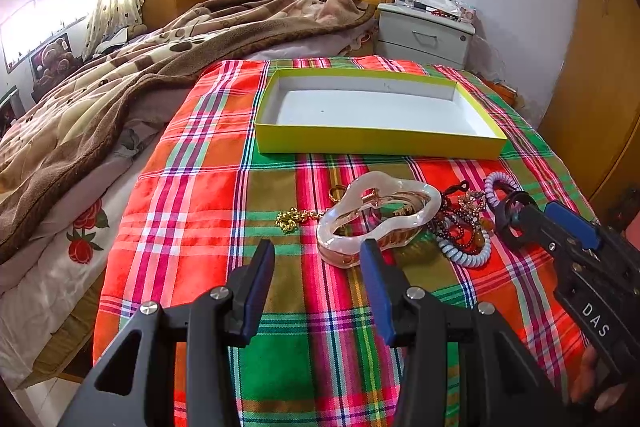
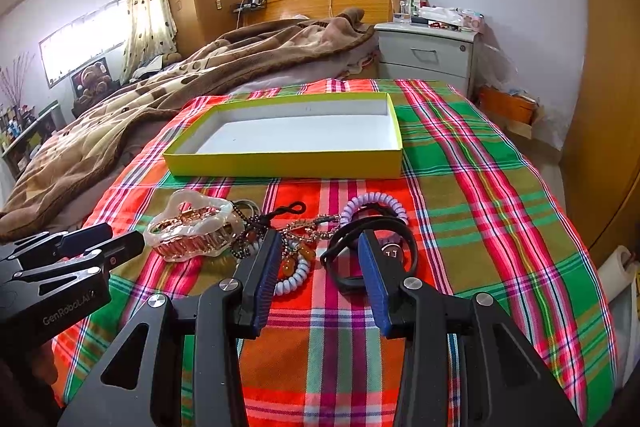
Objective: Organize jewelry
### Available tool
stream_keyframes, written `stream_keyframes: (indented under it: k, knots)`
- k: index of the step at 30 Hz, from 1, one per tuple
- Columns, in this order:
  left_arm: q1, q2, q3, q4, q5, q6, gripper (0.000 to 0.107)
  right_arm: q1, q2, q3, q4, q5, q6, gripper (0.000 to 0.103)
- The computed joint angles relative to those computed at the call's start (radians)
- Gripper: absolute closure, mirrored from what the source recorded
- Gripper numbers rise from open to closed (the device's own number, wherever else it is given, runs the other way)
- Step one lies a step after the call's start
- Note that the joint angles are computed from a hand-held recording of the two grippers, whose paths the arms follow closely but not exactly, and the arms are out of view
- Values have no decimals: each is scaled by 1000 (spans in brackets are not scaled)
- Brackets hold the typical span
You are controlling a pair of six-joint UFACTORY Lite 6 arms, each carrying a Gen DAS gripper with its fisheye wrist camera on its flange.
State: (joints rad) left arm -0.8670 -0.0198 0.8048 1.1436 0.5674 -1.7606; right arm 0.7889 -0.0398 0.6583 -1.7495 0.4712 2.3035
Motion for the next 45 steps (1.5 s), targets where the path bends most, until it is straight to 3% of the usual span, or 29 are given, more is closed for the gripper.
stream_keyframes:
  k: [31,39,42,45]
  knots:
    - [25,14,7,10,-26,6,61,-19,-11,5,24,-5,-39,62]
    - [77,-2,-7,29,-118,45,61,-73,-43,-20,16,-22,-42,62]
    - [138,-33,-31,52,-234,43,61,-104,-55,-37,17,-30,-39,62]
    - [164,-43,-26,38,-275,104,59,-143,-64,-56,24,-50,-54,61]
